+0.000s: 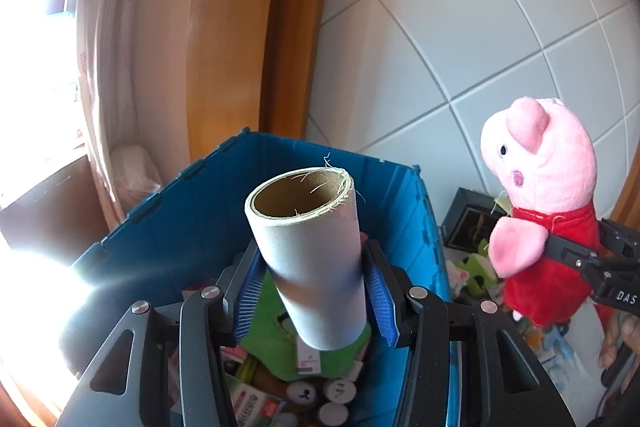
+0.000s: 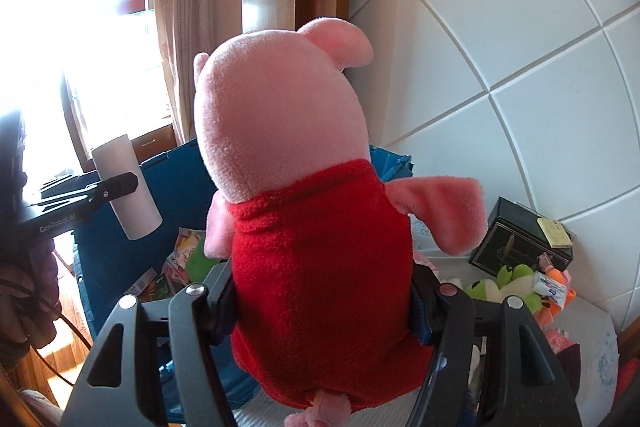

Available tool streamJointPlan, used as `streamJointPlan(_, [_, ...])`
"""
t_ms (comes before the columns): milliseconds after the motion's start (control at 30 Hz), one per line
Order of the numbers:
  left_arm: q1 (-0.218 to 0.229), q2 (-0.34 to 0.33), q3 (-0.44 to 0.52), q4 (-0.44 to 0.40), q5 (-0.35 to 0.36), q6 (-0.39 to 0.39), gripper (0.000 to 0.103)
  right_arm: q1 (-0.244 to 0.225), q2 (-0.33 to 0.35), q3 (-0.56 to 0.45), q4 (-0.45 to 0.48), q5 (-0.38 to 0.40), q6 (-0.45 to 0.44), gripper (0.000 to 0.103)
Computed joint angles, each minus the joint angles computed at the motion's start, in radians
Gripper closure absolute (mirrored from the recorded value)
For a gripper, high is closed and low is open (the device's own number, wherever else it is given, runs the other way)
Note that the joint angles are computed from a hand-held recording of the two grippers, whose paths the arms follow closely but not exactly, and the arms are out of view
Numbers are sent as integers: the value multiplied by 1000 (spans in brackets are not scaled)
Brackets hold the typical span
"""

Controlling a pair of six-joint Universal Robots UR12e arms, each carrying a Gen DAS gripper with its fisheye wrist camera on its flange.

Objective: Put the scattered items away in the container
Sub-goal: 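Carry the paper roll and Peppa Pig plush in both grippers over the crate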

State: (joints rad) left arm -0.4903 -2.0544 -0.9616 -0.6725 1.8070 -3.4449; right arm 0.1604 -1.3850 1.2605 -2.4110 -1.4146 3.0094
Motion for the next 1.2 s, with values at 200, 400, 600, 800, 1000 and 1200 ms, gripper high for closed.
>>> streamJointPlan(200, [24,6,-14,6,31,-17,55,35,82,-113,50,23,-19,38])
streamJointPlan(400, [49,-6,-4,5,34,-31,55,53,187,-267,161,45,-7,38])
streamJointPlan(600, [60,-33,32,-5,31,-29,55,69,257,-371,216,24,-22,37])
streamJointPlan(800, [60,-46,48,-1,31,-21,55,77,280,-405,228,14,-31,37])
streamJointPlan(1000, [62,-44,43,-7,25,-33,55,76,285,-412,229,13,-23,30])
streamJointPlan(1200, [54,-31,26,34,50,-79,11,77,288,-421,202,-4,-12,25])
